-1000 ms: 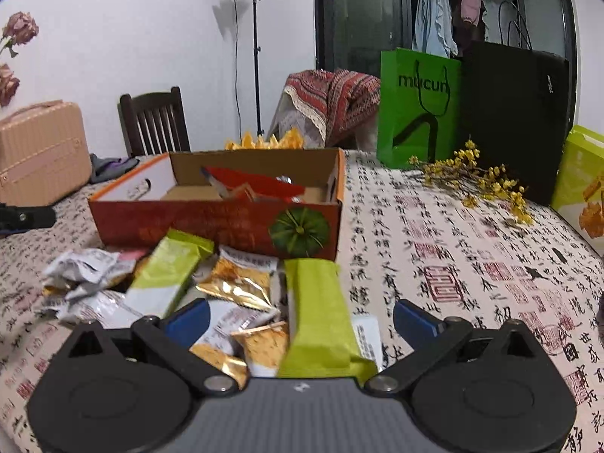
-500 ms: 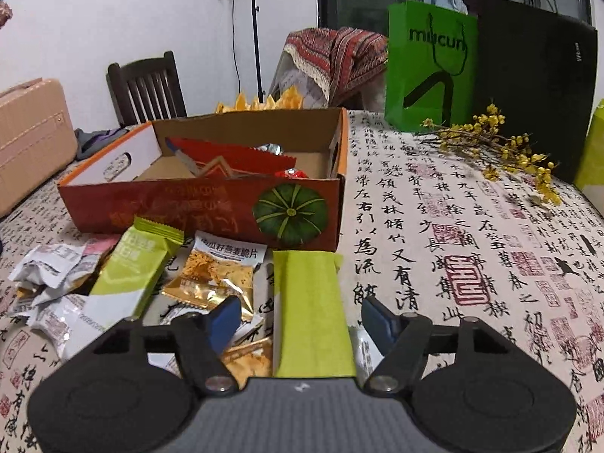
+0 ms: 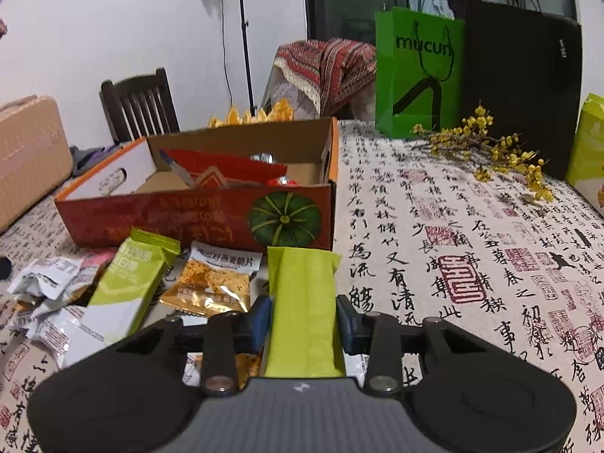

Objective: Organize snacks
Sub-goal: 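Grasp the lime-green bar with the right gripper while the left gripper grasps a white packet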

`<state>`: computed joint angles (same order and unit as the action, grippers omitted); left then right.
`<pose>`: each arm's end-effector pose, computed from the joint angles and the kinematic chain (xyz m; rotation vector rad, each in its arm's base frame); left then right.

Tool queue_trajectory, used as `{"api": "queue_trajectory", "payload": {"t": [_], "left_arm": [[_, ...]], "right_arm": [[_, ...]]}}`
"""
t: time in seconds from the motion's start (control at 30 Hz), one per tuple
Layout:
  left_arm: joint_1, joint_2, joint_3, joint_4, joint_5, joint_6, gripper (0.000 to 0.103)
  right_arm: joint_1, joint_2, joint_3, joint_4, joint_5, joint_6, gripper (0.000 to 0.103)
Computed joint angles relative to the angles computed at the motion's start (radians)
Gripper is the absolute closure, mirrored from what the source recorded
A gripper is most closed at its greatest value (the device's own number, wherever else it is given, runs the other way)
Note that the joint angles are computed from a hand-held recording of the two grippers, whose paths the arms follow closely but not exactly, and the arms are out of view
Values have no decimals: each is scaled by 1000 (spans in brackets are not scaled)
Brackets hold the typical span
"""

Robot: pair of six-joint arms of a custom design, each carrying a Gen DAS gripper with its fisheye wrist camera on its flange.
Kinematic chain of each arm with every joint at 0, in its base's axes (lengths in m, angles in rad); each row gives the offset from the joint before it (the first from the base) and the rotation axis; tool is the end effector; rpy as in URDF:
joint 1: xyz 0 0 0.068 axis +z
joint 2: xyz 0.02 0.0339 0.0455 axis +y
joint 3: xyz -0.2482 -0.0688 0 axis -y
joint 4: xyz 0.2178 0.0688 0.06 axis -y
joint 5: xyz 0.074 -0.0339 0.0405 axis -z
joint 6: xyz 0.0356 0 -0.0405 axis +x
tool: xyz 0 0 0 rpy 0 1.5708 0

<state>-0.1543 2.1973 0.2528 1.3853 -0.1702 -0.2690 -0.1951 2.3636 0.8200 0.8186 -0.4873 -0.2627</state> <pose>0.2325 -0.0301 0.0320 -0.2215 2.1102 -0.0698 0.3384 -0.0499 0.0017 -0.3204 2.1906 0.3080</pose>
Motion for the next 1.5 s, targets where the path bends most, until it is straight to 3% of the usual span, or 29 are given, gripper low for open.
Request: {"api": "queue_trajectory", "payload": {"t": [0.27,0.53,0.67,0.8,1.07,1.5], "left_arm": [[-72,-12,120,-166,-47,31,0],[-123,69,282,-323,-106,43,0],[-136,100,285,-285,-134,56,0],[-118,109,261,-228,-98,55,1],[-71,121,202,-114,-19,57,18],[-39,138,130,16,37,50,27]], "right_arm": [[-34,-8,-131,243,-53,83,67],[-55,10,-241,458,-98,140,67],[-60,22,-268,508,-109,140,67],[-59,33,-282,534,-118,143,67],[-60,52,-302,569,-134,142,67],[-66,61,-364,663,-147,140,67]]}}
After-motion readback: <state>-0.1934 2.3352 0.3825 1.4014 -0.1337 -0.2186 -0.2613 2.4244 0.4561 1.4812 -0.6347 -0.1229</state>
